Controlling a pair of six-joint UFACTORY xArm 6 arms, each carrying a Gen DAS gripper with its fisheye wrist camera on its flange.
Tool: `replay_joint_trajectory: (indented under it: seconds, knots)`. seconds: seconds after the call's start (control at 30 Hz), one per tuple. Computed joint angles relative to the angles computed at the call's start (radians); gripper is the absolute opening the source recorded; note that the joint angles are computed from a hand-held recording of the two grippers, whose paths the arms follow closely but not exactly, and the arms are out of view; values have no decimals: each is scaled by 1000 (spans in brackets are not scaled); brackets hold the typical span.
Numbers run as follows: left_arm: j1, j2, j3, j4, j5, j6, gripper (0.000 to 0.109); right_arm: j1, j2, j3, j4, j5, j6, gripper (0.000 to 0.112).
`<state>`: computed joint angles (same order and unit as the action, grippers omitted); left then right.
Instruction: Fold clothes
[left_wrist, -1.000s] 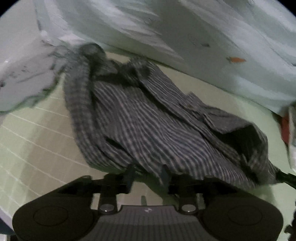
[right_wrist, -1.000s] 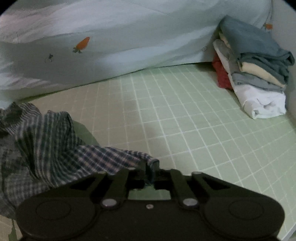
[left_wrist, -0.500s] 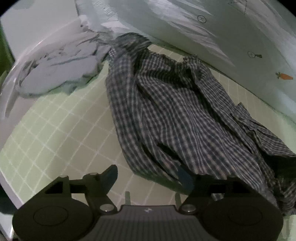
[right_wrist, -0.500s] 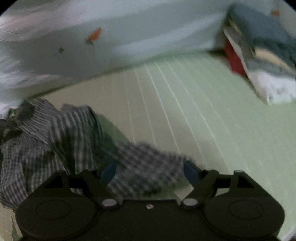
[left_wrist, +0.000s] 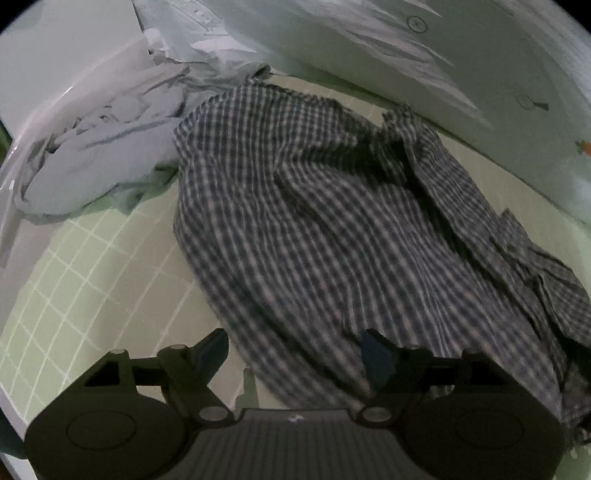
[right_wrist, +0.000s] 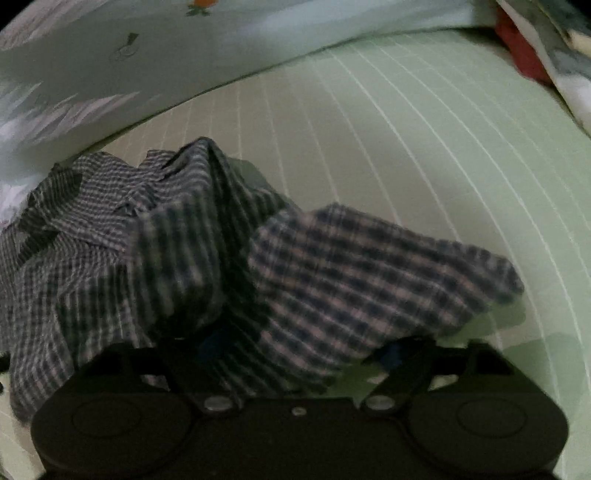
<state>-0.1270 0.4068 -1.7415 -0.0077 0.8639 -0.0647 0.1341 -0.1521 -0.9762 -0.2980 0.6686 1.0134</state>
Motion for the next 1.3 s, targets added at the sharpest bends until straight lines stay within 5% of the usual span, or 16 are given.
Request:
replay_joint_trajectory:
  seconds: [0.07, 0.2, 0.27, 0.33, 0.43, 0.5, 0.57, 0.73, 0.87, 1.13, 1.3]
  knots:
    - [-4, 45, -59, 5, 13, -27, 80, -33, 29, -22, -22, -23, -25, 18]
    - [-12, 126, -181, 23, 50, -73, 80, -151, 138, -124, -22, -71, -137, 8]
    - [-18, 152, -224, 29, 59, -79, 81, -218, 242, -252, -142, -48, -118, 8]
    - [-21, 168, -253, 30, 61, -74, 83, -260, 352, -414, -286, 16, -89, 11]
    - [-18, 125, -191, 6, 1, -36, 90, -265, 450, -613, -377, 145, -94, 42]
    - [-16, 100, -155, -5, -22, -25, 90, -249, 408, -578, -424, 106, -30, 71]
    - [-13, 73, -119, -17, -31, -11, 90, -212, 321, -475, -439, 73, 50, 86]
    - [3, -44, 39, -61, -84, 64, 91, -53, 122, -224, -471, 117, 306, 87]
    - [20, -144, 175, -91, -98, 137, 92, 68, 19, -97, -446, 163, 357, 89]
    - [74, -283, 348, -153, -95, 314, 92, 155, 56, -82, -318, 91, 342, 87]
    - [108, -330, 396, -167, -115, 358, 92, 189, 141, -143, -319, 55, 355, 67]
